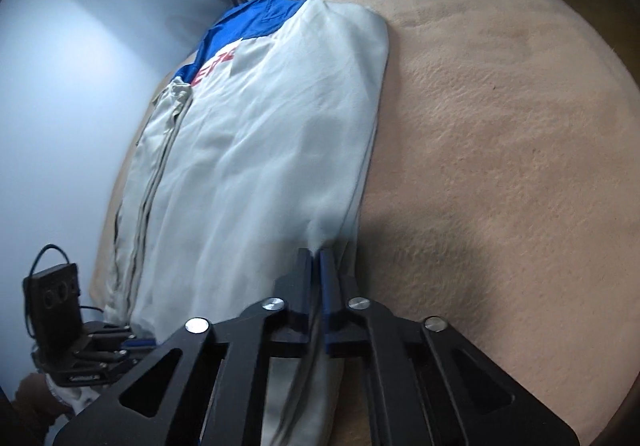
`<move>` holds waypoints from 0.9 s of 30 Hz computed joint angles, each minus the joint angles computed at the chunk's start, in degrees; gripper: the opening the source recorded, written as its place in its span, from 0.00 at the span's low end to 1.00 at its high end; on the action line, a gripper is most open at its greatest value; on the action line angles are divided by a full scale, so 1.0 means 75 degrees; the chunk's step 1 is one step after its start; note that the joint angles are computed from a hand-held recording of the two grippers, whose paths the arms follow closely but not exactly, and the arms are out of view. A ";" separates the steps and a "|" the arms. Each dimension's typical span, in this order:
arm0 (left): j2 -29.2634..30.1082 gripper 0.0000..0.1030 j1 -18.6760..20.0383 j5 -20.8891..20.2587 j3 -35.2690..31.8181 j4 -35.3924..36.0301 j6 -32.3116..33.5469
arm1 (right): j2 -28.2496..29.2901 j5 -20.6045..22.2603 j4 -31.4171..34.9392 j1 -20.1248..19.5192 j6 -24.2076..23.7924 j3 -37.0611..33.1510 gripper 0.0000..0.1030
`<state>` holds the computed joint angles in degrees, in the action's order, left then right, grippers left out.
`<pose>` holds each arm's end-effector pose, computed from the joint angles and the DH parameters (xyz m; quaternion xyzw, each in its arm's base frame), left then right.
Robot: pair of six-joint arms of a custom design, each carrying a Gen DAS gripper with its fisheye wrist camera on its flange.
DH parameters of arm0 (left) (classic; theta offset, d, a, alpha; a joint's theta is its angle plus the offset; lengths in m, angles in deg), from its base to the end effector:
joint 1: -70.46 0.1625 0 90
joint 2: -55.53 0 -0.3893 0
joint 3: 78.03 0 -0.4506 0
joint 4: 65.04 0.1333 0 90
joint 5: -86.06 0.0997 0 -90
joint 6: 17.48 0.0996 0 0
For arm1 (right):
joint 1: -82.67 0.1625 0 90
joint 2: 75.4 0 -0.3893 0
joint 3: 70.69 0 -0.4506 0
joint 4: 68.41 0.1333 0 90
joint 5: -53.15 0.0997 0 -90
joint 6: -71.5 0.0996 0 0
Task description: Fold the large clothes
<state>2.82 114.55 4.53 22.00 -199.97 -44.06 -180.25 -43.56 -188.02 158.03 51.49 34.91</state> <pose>-0.3544 -0.5494 0.0384 0.1689 0.9826 -0.0269 0.0718 -0.0051 -0.5008 0.4944 0.0307 -0.9664 0.2206 0.1282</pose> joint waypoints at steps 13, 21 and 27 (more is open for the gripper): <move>0.0005 0.03 -0.0249 0.0477 0.0035 0.0178 0.0154 | -0.0183 0.0343 0.0091 -0.0212 -0.0238 -0.0104 0.05; -0.0385 0.04 -0.0648 0.1334 0.0355 -0.0579 0.0608 | -0.0990 0.2001 0.1042 -0.1337 -0.0583 0.0579 0.41; 0.0314 0.04 -0.0651 0.1496 -0.0152 -0.0722 0.1093 | -0.1200 0.2367 0.1585 -0.1357 -0.0937 0.0804 0.39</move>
<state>5.18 109.67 15.75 20.86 -205.39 -35.86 -189.25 -25.81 -176.13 147.86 44.46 40.94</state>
